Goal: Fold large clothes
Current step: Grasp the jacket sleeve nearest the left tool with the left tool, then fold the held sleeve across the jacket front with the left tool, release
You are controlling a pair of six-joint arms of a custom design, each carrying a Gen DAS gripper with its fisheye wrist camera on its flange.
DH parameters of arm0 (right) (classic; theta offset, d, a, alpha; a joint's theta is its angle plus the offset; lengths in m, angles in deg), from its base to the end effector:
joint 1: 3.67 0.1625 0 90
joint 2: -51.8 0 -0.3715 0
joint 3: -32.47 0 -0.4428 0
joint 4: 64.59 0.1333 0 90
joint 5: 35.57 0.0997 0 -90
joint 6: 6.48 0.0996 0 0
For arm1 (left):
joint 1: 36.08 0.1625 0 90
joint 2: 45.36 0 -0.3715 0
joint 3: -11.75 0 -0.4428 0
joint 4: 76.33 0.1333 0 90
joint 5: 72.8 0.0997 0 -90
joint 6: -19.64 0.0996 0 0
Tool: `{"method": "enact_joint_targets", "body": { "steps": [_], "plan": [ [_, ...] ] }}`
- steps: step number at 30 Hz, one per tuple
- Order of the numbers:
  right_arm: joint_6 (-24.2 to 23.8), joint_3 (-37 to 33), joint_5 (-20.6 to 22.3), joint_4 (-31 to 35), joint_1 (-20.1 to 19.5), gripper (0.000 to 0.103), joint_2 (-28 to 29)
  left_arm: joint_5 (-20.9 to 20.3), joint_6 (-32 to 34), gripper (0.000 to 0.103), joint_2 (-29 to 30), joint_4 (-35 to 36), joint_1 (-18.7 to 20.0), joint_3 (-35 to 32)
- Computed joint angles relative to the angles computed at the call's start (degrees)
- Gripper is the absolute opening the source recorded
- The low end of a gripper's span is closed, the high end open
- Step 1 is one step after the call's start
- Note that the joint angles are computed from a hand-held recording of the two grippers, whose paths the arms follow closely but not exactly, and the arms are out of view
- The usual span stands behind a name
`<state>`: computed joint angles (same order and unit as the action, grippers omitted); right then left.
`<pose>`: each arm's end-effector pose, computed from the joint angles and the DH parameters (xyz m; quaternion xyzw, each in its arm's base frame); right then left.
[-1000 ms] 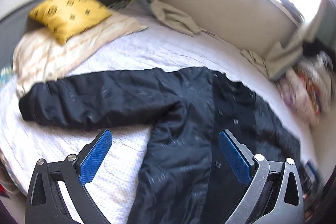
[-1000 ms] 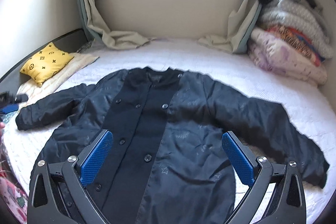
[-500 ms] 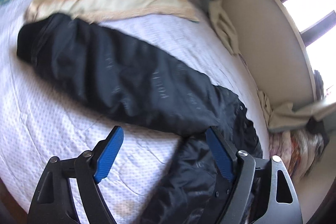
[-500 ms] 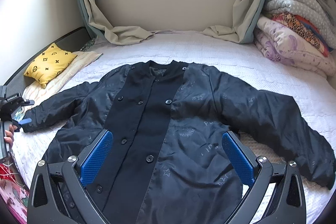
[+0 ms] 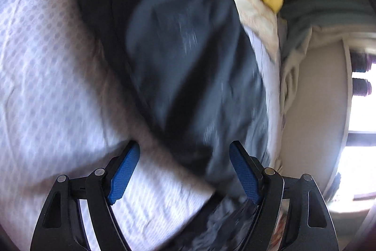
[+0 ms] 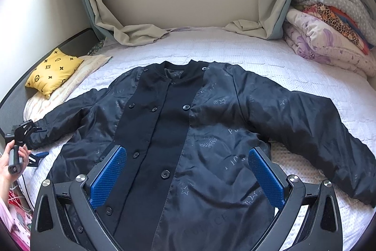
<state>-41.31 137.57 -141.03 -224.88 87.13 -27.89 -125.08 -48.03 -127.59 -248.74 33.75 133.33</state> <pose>0.1152 -0.6033 0.3403 0.2313 -0.8877 0.3253 0.2296 0.0033 -0.5544 0.2603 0.4631 -0.7580 0.4587 0.0243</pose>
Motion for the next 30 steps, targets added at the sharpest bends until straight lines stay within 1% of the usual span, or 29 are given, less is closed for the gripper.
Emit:
{"method": "enact_joint_targets", "body": {
  "steps": [2, 3, 5, 6, 7, 8, 9, 10, 12, 13, 17, 18, 19, 20, 21, 22, 23, 25, 27, 30],
  "plan": [
    [0.28, -0.2, 0.11, 0.6, -0.14, 0.103, 0.01, 0.24, 1.98, 0.081, 1.23, -4.9, 0.83, -0.25],
    [0.38, -0.24, 0.19, 1.0, -0.25, 0.103, -0.06, -0.42, 2.85, 0.081, 1.77, -7.3, 1.6, -0.38],
    [0.4, -0.35, 0.19, 1.48, -0.38, 0.103, -0.08, -1.04, 3.75, 0.075, 2.49, -10.05, 2.5, -0.66],
    [0.3, -0.37, 0.01, 1.52, -0.41, 0.103, -0.06, -1.27, 4.55, 0.068, 2.74, -11.15, 2.96, -0.89],
    [0.15, -0.36, -0.23, 1.54, -0.48, 0.103, -0.04, -1.52, 5.06, 0.057, 2.88, -11.66, 3.38, -1.09],
    [0.01, -0.35, -0.49, 1.58, -0.57, 0.103, 0.01, -1.94, 5.6, 0.051, 3.13, -12.32, 3.92, -1.29],
    [-0.07, -0.37, -0.7, 1.59, -0.62, 0.103, 0.09, -2.62, 6.42, 0.042, 3.34, -13.13, 4.62, -1.48],
    [-0.15, -0.41, -1.16, 1.59, -0.71, 0.103, 0.27, -2.97, 7.05, 0.029, 3.66, -14.13, 5.02, -1.43],
    [-0.18, -0.54, -1.89, 1.79, -0.91, 0.103, 0.59, -2.0, 8.17, 0.019, 4.03, -15.95, 4.58, -1.34],
    [-0.13, -0.64, -2.33, 1.92, -1.02, 0.103, 0.82, -0.57, 8.55, 0.015, 4.32, -16.1, 3.74, -1.33],
    [0.02, -1.21, -3.39, 2.08, -1.29, 0.103, 1.66, 9.75, 15.12, 0.013, 4.19, -11.78, -1.72, -3.52],
    [0.1, -1.33, -3.57, 1.98, -1.28, 0.103, 1.82, 14.27, 18.72, 0.013, 4.69, -10.2, -4.07, -4.81],
    [0.2, -1.45, -3.63, 1.88, -1.27, 0.103, 1.94, 17.96, 21.82, 0.013, 5.49, -9.39, -5.98, -5.8],
    [0.27, -1.48, -3.59, 1.85, -1.28, 0.103, 1.94, 20.32, 24.72, 0.013, 6.16, -9.19, -7.12, -6.76],
    [0.36, -1.5, -3.53, 1.77, -1.26, 0.103, 1.94, 23.83, 29.36, 0.013, 7.8, -9.61, -9.14, -8.37],
    [0.4, -1.52, -3.53, 1.62, -1.2, 0.103, 1.96, 25.9, 32.93, 0.013, 9.2, -10.5, -10.56, -9.61],
    [0.41, -1.56, -3.67, 1.4, -1.08, 0.103, 2.03, 27.16, 37.36, 0.013, 10.71, -12.83, -11.91, -10.71],
    [0.41, -1.72, -4.03, 0.8, -0.82, 0.103, 2.32, 27.98, 44.86, 0.013, 14.5, -16.15, -14.29, -14.18],
    [0.64, -1.94, -4.23, 0.58, -0.61, 0.103, 2.6, 28.25, 52.88, 0.013, 18.94, -19.05, -16.44, -18.54],
    [1.28, -2.41, -4.36, 0.55, -0.39, 0.103, 3.07, 27.13, 61.47, 0.013, 25.28, -20.87, -18.93, -24.02]
  ]
}}
